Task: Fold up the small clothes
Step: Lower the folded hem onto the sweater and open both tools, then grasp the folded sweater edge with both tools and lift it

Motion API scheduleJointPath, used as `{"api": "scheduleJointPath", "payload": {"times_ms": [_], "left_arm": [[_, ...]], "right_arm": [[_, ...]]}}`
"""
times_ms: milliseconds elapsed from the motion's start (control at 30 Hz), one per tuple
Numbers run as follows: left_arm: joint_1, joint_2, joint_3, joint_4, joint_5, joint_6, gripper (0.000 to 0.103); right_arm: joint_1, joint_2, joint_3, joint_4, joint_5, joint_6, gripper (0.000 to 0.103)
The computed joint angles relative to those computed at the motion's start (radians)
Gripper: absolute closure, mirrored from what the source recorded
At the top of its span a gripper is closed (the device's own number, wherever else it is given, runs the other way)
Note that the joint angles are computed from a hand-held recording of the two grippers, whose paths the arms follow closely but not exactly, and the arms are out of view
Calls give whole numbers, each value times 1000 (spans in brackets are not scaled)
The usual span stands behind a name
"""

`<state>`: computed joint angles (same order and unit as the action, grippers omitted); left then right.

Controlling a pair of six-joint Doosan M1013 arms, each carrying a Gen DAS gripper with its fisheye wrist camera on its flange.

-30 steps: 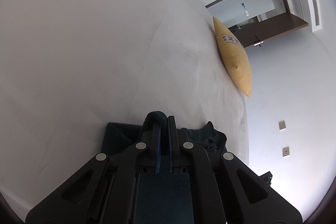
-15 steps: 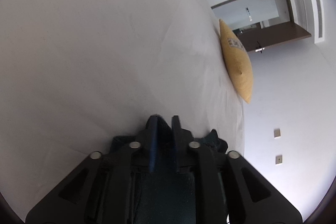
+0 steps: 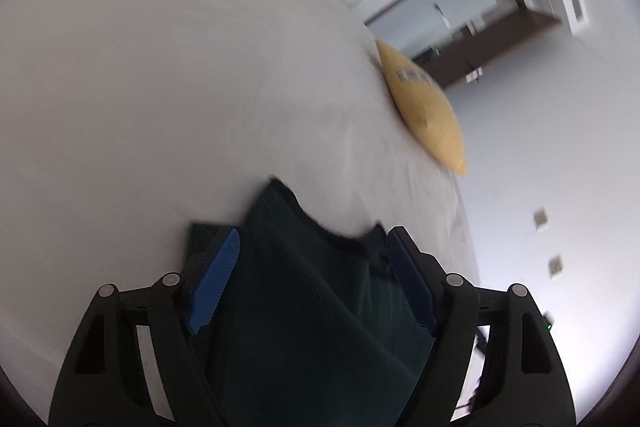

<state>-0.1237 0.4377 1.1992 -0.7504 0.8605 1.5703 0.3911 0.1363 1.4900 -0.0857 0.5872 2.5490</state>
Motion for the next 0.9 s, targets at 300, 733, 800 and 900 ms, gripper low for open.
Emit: {"api": "scheduleJointPath", "payload": {"times_ms": [300,733,800,900], "left_arm": [[-29,-58,142,121,-9,29,37],[36,-187,311,-70,55,252,37],[37,-190,321,-79,70,268,46],[42,-189,327,-104,97,287,68]], "right_arm": [[17,24,4,66,104,-103,47],[52,-104,122,-94,37,94,48],[61,-118,135,-112,42,118,48],[64,-137,156,-123,48,152,48]]}}
